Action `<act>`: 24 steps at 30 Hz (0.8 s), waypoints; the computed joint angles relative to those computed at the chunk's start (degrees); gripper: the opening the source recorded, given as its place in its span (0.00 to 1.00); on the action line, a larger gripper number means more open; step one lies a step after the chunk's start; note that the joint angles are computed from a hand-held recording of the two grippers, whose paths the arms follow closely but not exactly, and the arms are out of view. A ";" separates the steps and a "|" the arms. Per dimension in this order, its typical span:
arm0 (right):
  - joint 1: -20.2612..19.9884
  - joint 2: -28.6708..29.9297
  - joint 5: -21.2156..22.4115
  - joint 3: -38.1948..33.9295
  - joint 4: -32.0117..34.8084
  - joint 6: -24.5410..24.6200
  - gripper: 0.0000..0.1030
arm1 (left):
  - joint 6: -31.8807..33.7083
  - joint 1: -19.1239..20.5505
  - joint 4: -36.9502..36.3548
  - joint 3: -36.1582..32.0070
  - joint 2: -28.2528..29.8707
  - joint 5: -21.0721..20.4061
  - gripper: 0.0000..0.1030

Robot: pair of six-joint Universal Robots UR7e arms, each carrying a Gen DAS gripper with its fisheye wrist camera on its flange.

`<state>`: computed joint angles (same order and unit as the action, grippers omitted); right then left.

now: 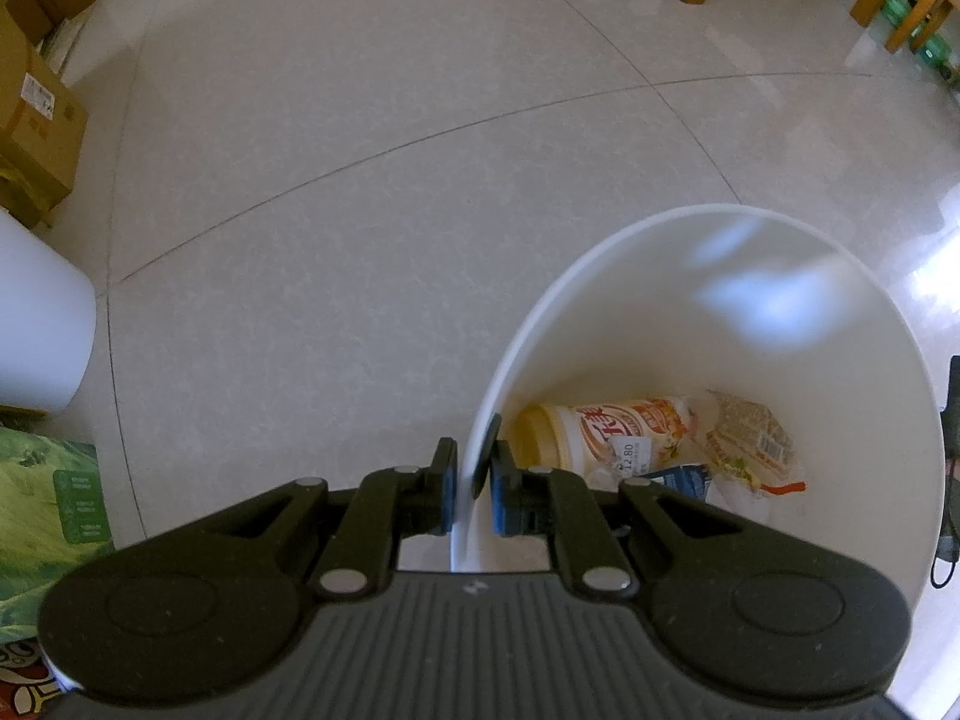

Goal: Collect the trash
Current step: 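Lower the right gripper onto the half orange peel and grasp it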

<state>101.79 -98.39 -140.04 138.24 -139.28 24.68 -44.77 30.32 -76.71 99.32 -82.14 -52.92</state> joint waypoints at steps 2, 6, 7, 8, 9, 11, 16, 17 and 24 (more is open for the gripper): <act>-1.00 0.10 0.17 0.19 -0.40 0.26 1.00 | 0.15 0.03 -0.04 -0.05 0.03 0.03 0.09; -2.68 -0.23 1.59 0.94 -2.24 -0.71 0.99 | 0.06 -0.08 -0.05 0.17 -0.14 0.09 0.09; -3.10 -0.39 1.93 1.14 -2.48 -1.17 0.97 | -0.06 -0.12 -0.01 0.20 -0.16 0.06 0.09; -3.12 -0.28 1.90 1.06 -2.00 -1.10 0.96 | -0.04 -0.16 0.00 0.22 -0.17 0.07 0.09; -2.95 -0.15 1.91 0.96 -1.42 -0.86 0.92 | -0.04 -0.21 0.00 0.31 -0.21 0.13 0.09; -5.09 0.71 2.75 1.43 -3.57 -3.33 0.88 | -0.09 -0.23 -0.04 0.37 -0.21 0.13 0.09; -4.52 1.42 1.37 1.62 -2.00 -2.59 0.80 | 0.03 -0.21 -0.12 0.43 -0.29 0.14 0.09; -4.74 1.09 1.76 1.62 -1.37 -2.47 0.79 | -0.02 -0.21 -0.11 0.43 -0.28 0.15 0.09; -3.14 -1.17 2.52 0.61 5.85 -0.16 0.78 | 0.06 -0.22 -0.16 0.43 -0.30 0.14 0.09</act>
